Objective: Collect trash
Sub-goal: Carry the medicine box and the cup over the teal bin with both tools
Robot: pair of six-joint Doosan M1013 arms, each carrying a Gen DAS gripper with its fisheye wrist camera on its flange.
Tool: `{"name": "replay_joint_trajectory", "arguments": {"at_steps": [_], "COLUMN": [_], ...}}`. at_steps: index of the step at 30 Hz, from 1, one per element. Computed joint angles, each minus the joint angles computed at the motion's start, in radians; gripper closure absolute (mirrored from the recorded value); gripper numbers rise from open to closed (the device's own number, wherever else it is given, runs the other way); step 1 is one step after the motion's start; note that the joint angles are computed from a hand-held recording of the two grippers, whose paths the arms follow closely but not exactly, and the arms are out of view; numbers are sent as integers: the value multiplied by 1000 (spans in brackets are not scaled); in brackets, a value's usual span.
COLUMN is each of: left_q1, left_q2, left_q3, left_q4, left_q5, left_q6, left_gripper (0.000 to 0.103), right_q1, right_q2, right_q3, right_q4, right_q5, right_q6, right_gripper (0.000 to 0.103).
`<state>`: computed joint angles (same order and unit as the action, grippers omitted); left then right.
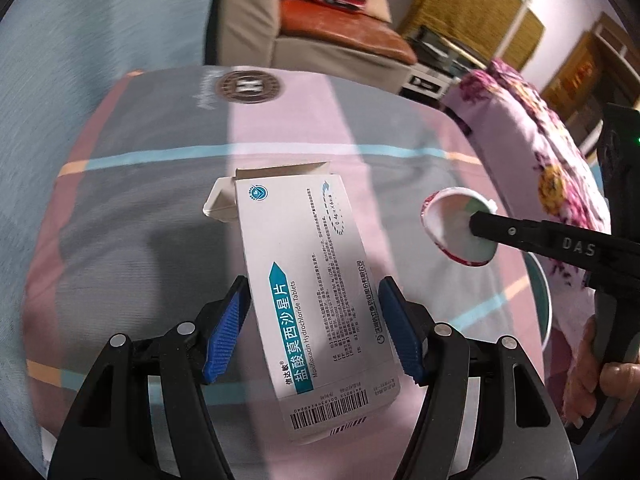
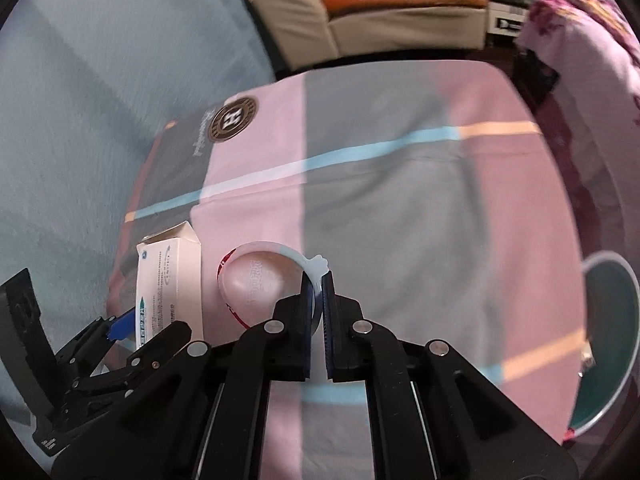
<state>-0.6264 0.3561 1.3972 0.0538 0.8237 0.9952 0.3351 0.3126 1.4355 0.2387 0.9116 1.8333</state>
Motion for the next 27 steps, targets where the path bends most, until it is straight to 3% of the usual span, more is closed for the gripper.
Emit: {"name": "replay_joint_trajectory", "arguments": {"at_steps": [13, 22, 27], "left_q1": [-117, -199, -237], "left_q2": [72, 152, 216], "left_q3": [-138, -271, -367], "left_q4": [-32, -66, -84], "left_q5": [35, 93, 139], "left_q6": [129, 241, 284], "left_gripper": [36, 35, 35], "right_q1": [-96, -219, -265], "right_q2": [-200, -340, -383], "right_q3": [208, 351, 393], "right_q4": [-107, -119, -123], "right_q5": [-102, -159, -179], "right_q6": [129, 172, 171], "right_gripper": [98, 98, 98]}}
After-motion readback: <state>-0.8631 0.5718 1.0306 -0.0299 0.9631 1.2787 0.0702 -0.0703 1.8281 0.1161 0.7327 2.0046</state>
